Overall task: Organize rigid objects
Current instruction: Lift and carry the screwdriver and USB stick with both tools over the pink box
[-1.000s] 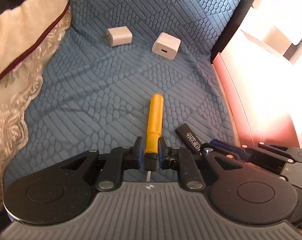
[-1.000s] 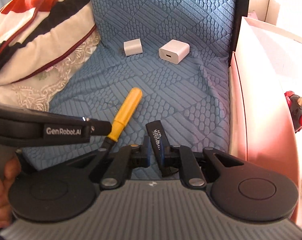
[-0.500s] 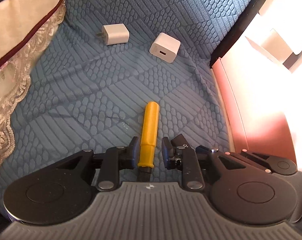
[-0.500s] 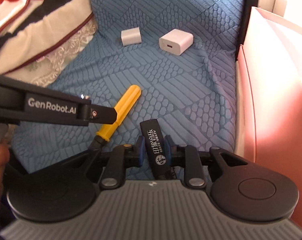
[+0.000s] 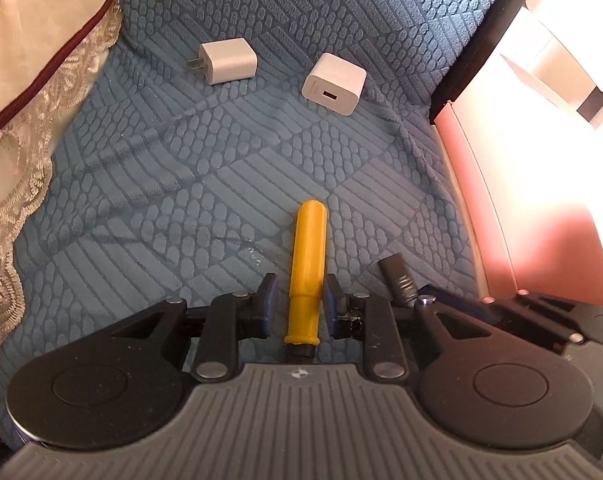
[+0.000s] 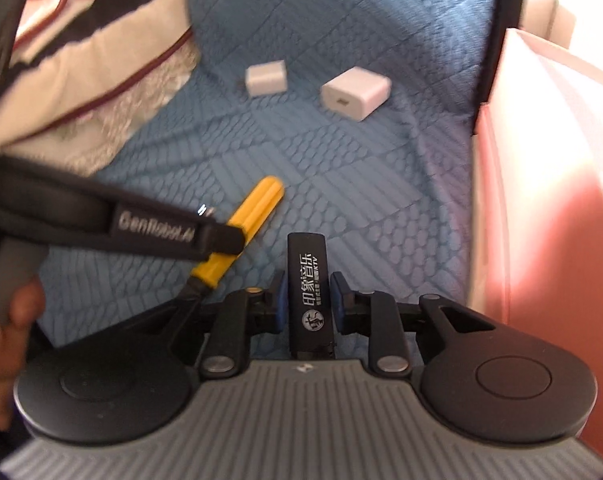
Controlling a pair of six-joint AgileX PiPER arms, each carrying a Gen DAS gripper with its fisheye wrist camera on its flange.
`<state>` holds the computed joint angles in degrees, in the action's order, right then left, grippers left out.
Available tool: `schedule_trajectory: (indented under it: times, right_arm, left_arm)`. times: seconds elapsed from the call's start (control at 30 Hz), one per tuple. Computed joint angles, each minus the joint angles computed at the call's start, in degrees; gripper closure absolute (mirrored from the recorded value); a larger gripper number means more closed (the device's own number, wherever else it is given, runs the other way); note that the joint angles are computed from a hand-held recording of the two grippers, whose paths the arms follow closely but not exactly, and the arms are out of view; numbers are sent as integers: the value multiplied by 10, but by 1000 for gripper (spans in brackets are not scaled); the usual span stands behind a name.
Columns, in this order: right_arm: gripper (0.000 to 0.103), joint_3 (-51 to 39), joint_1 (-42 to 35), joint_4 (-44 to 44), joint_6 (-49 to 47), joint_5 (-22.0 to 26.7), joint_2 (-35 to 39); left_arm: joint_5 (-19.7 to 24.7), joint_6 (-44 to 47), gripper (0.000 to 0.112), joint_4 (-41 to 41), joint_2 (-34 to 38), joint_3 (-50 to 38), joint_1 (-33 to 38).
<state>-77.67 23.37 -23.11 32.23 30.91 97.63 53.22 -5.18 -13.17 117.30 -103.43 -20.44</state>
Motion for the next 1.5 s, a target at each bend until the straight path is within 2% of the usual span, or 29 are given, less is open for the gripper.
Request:
schedule_trajectory:
  times: [0.13, 0.27, 0.33, 0.4, 0.67, 0.87, 1.17, 1.5]
  right_arm:
    - [77, 2, -10, 10, 13, 6, -4]
    - [77, -3, -6, -2, 23, 22, 0]
    - [77, -1, 5, -46, 57, 36, -4]
    - [77, 8, -4, -25, 46, 23, -13]
    - [77, 24, 3, -43, 53, 16, -36]
    - [77, 54, 33, -114, 120, 38, -78]
    - [77, 99, 58, -163, 201, 52, -146]
    - [77, 89, 53, -159, 179, 71, -209]
  left_arm:
    - [2, 7, 84, 7, 6, -5, -4]
    - [-30, 22, 84, 1, -4, 24, -11]
    - [-46, 7, 90, 20, -9, 35, -17]
    - [-55, 0, 90, 18, -13, 43, -17]
    - [-48, -13, 90, -8, -44, 60, -8]
    - [-55, 10, 90, -49, -89, 95, 4]
    - [-61, 24, 90, -69, -148, 130, -2]
    - [-42, -1, 91, -74, -182, 108, -24]
